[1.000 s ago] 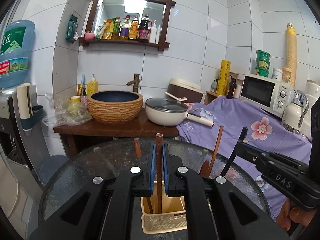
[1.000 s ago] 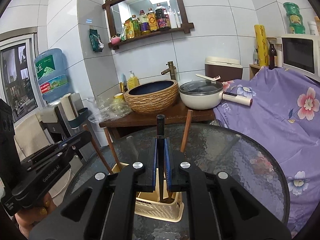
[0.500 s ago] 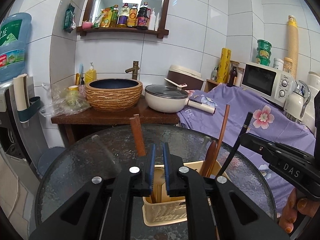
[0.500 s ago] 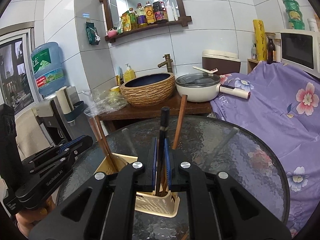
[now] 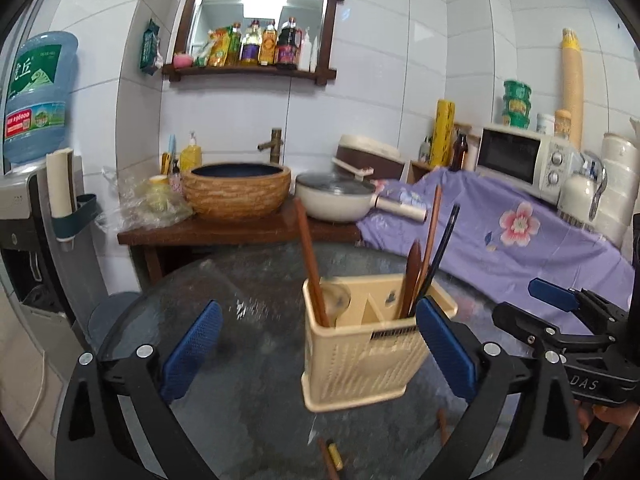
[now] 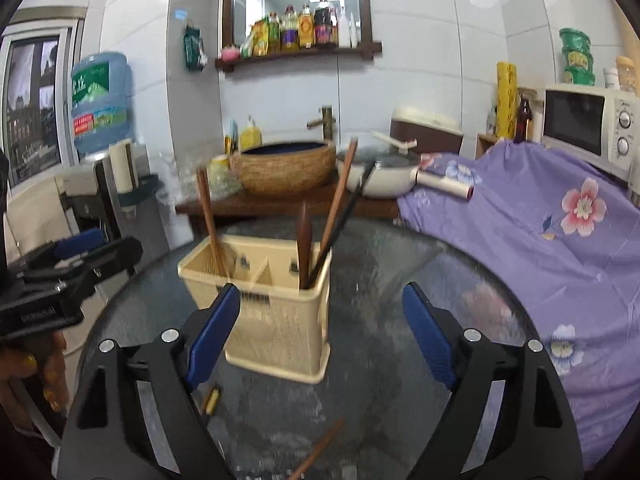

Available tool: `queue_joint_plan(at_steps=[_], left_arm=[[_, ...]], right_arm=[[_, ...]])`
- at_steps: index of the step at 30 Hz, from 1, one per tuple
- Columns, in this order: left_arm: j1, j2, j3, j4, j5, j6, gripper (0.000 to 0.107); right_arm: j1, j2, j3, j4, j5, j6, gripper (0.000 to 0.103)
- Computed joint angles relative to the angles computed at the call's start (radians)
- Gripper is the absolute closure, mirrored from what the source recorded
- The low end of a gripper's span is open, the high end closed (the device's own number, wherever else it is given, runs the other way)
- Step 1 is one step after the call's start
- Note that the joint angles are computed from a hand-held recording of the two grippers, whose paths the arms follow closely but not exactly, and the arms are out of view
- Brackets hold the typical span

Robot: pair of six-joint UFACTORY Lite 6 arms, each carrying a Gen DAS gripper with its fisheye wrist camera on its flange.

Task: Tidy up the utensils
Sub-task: 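Move the left gripper to another brown chopstick while the right gripper approaches a brown chopstick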

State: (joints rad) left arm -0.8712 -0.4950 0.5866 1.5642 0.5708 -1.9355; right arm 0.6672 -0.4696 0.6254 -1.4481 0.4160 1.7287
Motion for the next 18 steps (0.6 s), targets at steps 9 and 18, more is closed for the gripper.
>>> queue_joint_plan(at_steps=[9,18], left_arm=[[0.034,0.035,-0.172,-0.089,-0.067,0.015,0.011],[0.053,0.124,-0.248,0.019,-0.162,-0.132,0.029]], right_arm=[[-0.002,0.006,-0.229,-0.007,-0.113,0.165,0.02],[0.129,0.129,-0.269,-0.026,-0.016,0.302,0.02]])
